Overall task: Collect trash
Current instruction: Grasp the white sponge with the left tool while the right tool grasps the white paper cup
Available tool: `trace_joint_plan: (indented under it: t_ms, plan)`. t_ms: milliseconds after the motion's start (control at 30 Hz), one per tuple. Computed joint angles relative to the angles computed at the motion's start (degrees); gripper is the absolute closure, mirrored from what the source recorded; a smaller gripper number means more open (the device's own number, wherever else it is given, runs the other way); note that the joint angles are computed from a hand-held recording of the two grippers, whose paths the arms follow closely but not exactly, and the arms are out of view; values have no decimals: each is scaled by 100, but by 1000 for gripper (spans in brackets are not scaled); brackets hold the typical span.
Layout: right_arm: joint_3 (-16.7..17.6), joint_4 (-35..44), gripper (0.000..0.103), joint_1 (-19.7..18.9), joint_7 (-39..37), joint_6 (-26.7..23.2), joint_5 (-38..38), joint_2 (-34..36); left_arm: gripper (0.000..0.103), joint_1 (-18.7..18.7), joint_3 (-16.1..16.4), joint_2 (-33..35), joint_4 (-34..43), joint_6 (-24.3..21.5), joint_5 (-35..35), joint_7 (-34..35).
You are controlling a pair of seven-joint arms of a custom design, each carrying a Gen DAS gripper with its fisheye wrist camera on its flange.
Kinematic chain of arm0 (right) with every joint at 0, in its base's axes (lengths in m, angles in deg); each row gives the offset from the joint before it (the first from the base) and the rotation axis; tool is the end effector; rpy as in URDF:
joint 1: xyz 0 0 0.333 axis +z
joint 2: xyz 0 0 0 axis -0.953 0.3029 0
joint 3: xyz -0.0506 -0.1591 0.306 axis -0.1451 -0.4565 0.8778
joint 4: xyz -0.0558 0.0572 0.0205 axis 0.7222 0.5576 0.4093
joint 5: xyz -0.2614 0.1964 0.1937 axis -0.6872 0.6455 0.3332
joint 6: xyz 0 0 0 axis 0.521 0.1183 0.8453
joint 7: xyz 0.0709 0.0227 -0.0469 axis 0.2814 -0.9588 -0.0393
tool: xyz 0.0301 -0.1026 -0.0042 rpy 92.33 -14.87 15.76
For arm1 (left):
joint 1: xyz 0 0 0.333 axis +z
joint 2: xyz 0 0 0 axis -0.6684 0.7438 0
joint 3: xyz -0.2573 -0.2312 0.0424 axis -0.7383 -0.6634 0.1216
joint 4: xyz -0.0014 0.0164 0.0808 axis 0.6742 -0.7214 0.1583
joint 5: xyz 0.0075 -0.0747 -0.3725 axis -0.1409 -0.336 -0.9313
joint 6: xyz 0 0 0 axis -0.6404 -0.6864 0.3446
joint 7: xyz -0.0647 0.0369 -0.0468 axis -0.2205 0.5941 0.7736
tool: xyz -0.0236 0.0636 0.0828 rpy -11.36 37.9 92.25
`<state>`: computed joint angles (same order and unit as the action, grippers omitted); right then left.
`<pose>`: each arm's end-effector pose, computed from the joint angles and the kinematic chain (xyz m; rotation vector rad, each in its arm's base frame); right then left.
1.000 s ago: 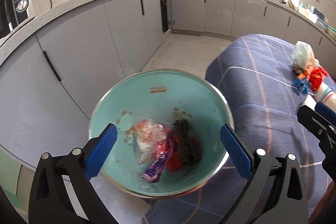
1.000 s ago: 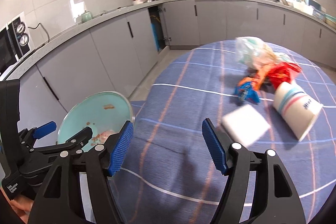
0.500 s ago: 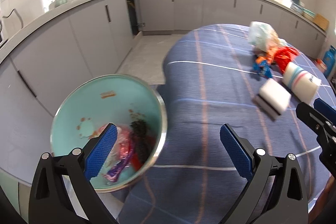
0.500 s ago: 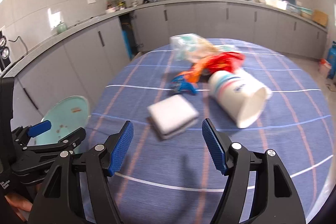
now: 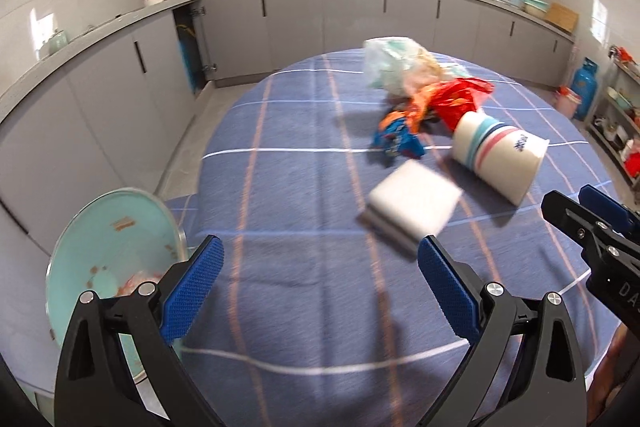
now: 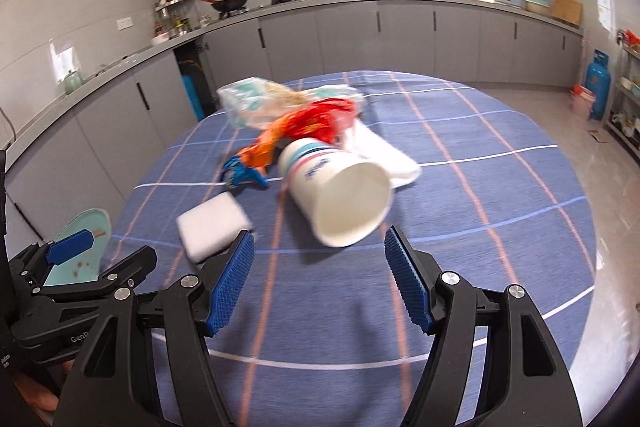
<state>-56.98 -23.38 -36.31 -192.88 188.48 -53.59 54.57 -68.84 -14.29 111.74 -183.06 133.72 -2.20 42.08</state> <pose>0.4938 0.4217 0.3203 -1.5518 1.7417 -0.6833 0.5400 -0.3860 0.3181 -1.6362 1.8978 -0.7690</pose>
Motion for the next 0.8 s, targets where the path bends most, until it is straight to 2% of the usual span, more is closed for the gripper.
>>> trace_joint_plan:
  t_ms: [133,400,533,667,700,800]
  plan:
    - [-47,-55,26,-157,124,185,-53,-36,8,-47,4,271,371,129,-277,438]
    - [-196,426,20,-479,-635,865,345,330,7,-197,135,667,940,416,-565,1086]
    - [-245,674,20,-618,-1427,1248,1031,578,7,-124,38,899,1153,526,-1227,1824]
    - [-335,784,21,-649,-1903,1609,1568,759,8,-163,29,1152,1408,425,-1832,2534]
    - [-397,794,24,-611,-1921,1681,1614,784,8,-134,-9,1204,1454,405,-2017,2743]
    - [-655,790,30,-397,-1893,1788,1640,791,23,-72,-51,1311,1546,476,-2463,3184]
